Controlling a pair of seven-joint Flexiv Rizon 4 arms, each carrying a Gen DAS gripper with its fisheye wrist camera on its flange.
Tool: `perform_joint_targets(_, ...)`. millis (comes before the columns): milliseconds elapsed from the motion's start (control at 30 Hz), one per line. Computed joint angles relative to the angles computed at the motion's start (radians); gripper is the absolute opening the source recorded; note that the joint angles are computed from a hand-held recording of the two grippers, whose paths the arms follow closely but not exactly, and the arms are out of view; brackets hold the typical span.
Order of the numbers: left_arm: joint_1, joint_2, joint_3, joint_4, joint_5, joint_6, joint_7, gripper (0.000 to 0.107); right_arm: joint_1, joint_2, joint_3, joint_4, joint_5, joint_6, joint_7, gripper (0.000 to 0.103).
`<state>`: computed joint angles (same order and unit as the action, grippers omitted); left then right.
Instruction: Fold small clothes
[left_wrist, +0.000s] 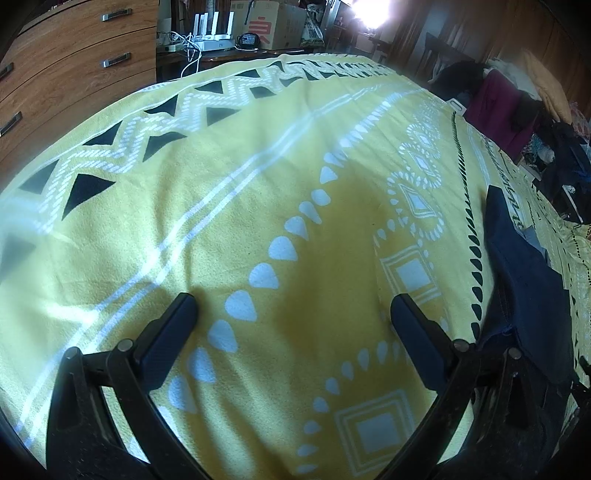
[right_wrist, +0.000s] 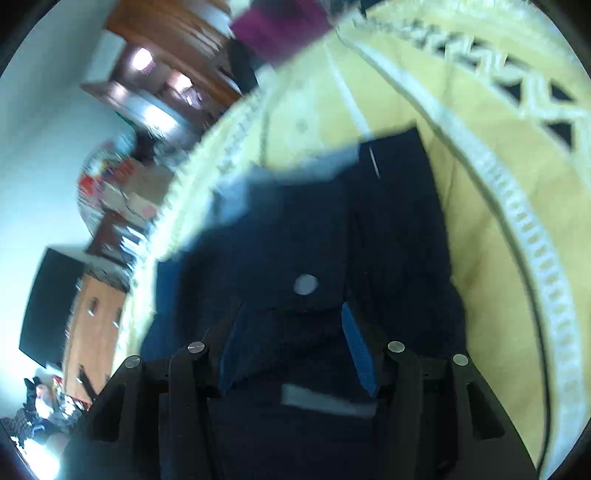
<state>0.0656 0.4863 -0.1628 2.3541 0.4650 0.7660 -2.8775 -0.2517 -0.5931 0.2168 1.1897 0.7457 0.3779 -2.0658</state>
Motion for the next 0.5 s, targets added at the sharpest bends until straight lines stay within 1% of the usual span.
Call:
perform_joint_targets(33, 0.0, -0.002, 0.001, -0.002, -0.003, -0.003, 0.005, 0.103, 0.021, -0.008, -0.01, 0.01, -0.03, 0.019, -0.011, 0.03)
perform_joint_targets(67, 0.0, -0.003, 0.0, -0.003, -0.003, -0.003, 0.004, 0.103, 0.038, -0.003, -0.02, 0.032, -0.056, 0.058, -0.02, 0.02)
perform_joint_targets(100, -0.001, 0.002, 0.002, -0.001, -0.002, 0.0, 0.002, 0.103, 0.039, -0.003, -0.024, 0.044, -0.059, 0.09, -0.014, 0.005)
perform_joint_targets(133, -0.002, 0.011, 0.007, 0.006, -0.002, 0.012, -0.001, 0.103, 0.027, -0.007, -0.024, 0.048, -0.043, 0.105, 0.008, 0.0)
perform_joint_targets(167, -0.003, 0.022, 0.013, 0.017, -0.004, 0.026, -0.004, 0.103, 0.017, -0.01, -0.027, 0.053, -0.033, 0.123, 0.036, 0.0)
perform_joint_targets(200, 0.0, 0.026, 0.015, 0.023, -0.007, 0.038, -0.006, 0.103, 0.0, -0.023, -0.019, 0.041, -0.02, 0.102, 0.043, 0.0)
perform_joint_targets(267, 0.005, 0.025, 0.013, 0.022, -0.017, 0.037, 0.003, 0.103, -0.011, -0.011, -0.008, 0.046, -0.035, 0.079, 0.011, 0.004)
perform_joint_targets(333, 0.004, 0.021, 0.004, 0.005, -0.027, 0.001, 0.027, 0.103, -0.018, 0.021, 0.003, 0.055, -0.044, 0.062, -0.047, 0.03)
perform_joint_targets(400, -0.004, 0.024, -0.009, -0.018, -0.036, -0.043, 0.045, 0.101, -0.041, 0.067, 0.015, 0.067, -0.018, 0.037, -0.111, 0.04)
perform_joint_targets(433, -0.009, 0.033, -0.019, -0.028, -0.034, -0.06, 0.044, 0.101, -0.053, 0.086, 0.014, 0.071, 0.0, 0.02, -0.133, 0.043)
perform_joint_targets(500, -0.02, 0.05, -0.043, -0.048, -0.028, -0.092, 0.041, 0.101, -0.077, 0.123, 0.001, 0.083, 0.025, -0.033, -0.163, 0.06)
